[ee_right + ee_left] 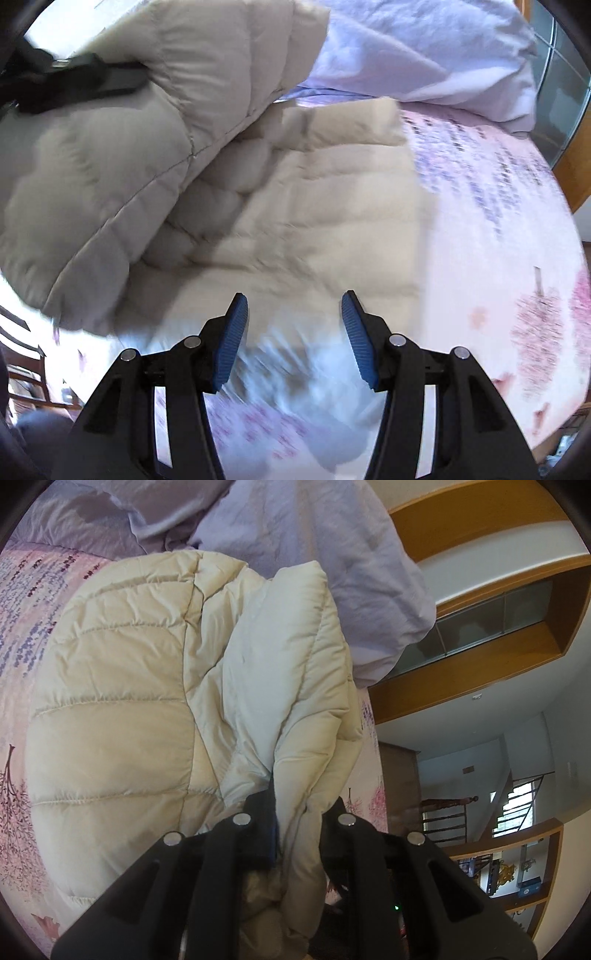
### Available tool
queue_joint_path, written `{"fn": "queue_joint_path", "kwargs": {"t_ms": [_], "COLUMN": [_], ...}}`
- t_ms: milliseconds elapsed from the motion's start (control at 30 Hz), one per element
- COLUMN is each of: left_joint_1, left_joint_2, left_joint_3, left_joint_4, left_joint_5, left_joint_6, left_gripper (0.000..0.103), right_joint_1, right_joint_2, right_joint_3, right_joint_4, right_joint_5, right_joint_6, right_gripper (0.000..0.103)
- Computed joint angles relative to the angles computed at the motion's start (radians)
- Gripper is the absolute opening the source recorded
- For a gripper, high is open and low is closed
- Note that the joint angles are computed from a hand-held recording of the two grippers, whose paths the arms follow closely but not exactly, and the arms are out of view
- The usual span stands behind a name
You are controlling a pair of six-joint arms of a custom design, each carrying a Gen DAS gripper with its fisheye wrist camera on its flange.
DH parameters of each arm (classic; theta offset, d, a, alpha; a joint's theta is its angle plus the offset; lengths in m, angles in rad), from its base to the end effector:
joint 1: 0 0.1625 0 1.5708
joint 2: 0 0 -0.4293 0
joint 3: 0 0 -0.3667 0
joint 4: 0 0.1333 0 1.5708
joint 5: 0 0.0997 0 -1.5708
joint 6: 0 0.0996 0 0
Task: Fold large clothes
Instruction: 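Fold the held jacket side over the body with the left gripper and release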
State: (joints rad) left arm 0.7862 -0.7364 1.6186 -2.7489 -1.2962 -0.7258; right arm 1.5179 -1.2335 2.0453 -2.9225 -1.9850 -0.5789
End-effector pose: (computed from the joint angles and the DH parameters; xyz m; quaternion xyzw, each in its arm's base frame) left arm -0.3631 -0.5905 0.1051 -0.0086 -0.9799 0.1991 0.0015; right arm 0.0652 -0.5310 0.2746 0.1923 -0.9250 0.1865 0.2695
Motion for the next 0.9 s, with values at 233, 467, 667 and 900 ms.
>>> {"fn": "queue_joint_path", "kwargs": {"t_ms": [233, 467, 667, 900], "left_joint_1": [-0.003, -0.016, -0.029, -0.059], "left_joint_2": [0.075, 0.151, 0.169, 0.127], "left_joint_3": [-0.090, -0.174, -0.218, -0.186], "left_joint_4": [0.053, 0.145, 0.209, 0.206], "left_joint_5": [-0.015, -0.034, -0.004, 0.080], "left_joint_6": [0.010, 0.037, 0.045, 0.076], "left_gripper": [0.014, 0.016, 0.029, 0.052], "right_joint_1": [-0.034, -0.083, -0.099, -0.105], "right_joint_2": [-0.030, -0.055, -0.110, -0.102], "right_joint_3": [0.025, 0.048, 0.065, 0.013], "right_joint_4": [0.005, 0.000, 0.014, 0.002], "right_joint_5": [-0.036, -0.012, -0.013, -0.015], "right_joint_6": [-0.007, 0.006, 0.043, 0.056], "right_gripper": [0.055, 0.055, 0.055, 0.055]}}
